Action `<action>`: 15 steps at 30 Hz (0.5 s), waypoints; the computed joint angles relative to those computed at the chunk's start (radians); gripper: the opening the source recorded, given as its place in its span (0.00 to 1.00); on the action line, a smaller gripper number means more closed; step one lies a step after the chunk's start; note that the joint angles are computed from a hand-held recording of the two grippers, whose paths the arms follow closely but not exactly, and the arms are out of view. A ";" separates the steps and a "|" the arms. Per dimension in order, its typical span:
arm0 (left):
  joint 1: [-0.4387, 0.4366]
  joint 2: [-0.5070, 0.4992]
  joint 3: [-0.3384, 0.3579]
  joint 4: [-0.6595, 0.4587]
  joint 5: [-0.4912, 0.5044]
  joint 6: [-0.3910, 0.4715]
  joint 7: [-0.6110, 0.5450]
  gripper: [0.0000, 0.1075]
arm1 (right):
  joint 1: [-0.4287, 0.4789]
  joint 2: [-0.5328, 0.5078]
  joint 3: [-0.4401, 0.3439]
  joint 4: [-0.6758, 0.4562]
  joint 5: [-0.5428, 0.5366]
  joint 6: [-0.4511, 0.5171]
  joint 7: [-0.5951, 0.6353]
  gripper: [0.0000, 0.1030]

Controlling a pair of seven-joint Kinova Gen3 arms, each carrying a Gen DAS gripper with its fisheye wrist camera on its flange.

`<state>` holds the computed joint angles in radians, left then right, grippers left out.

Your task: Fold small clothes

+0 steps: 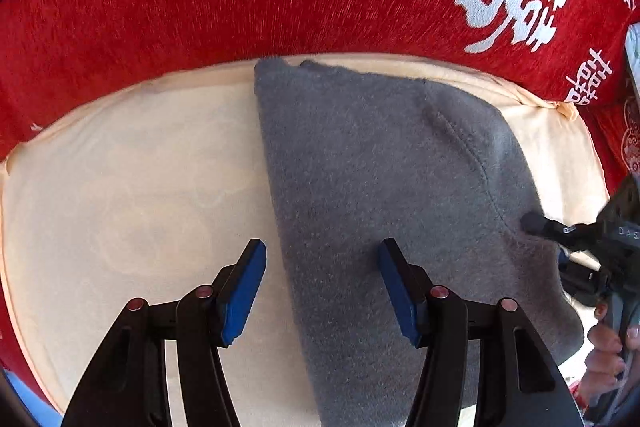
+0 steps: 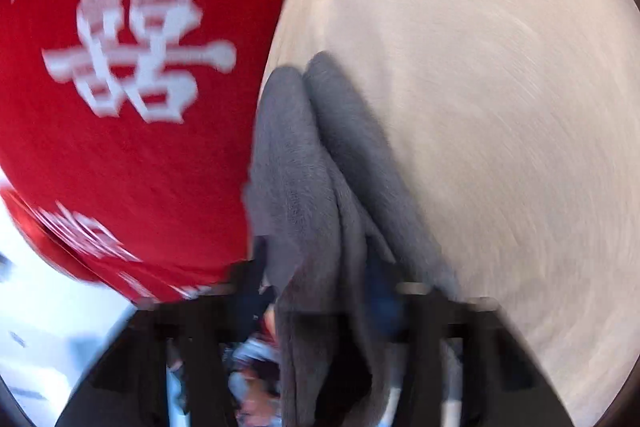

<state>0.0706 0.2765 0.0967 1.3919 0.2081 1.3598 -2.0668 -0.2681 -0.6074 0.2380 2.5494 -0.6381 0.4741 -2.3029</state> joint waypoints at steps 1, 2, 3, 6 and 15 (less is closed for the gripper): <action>0.000 -0.007 0.001 0.002 -0.001 -0.009 -0.007 0.56 | 0.025 0.024 -0.029 -0.044 0.041 0.041 0.001 0.14; 0.000 -0.013 0.002 0.003 0.000 -0.014 -0.014 0.56 | 0.058 0.030 -0.066 -0.084 0.081 0.081 0.001 0.13; -0.002 -0.019 0.003 0.005 0.002 -0.019 -0.025 0.56 | 0.097 0.017 -0.112 -0.120 0.122 0.122 -0.004 0.13; 0.007 -0.023 0.006 0.017 -0.009 -0.023 -0.043 0.56 | 0.150 0.000 -0.176 -0.177 0.206 0.229 -0.063 0.13; -0.017 -0.037 -0.008 0.032 -0.033 0.001 -0.144 0.76 | 0.263 -0.023 -0.249 -0.168 0.259 0.413 -0.197 0.39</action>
<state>0.0531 0.2395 0.0884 1.4235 0.1749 1.3611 -2.2111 -0.0049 -0.6300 -0.0114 2.3809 -0.3794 0.8872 -2.4997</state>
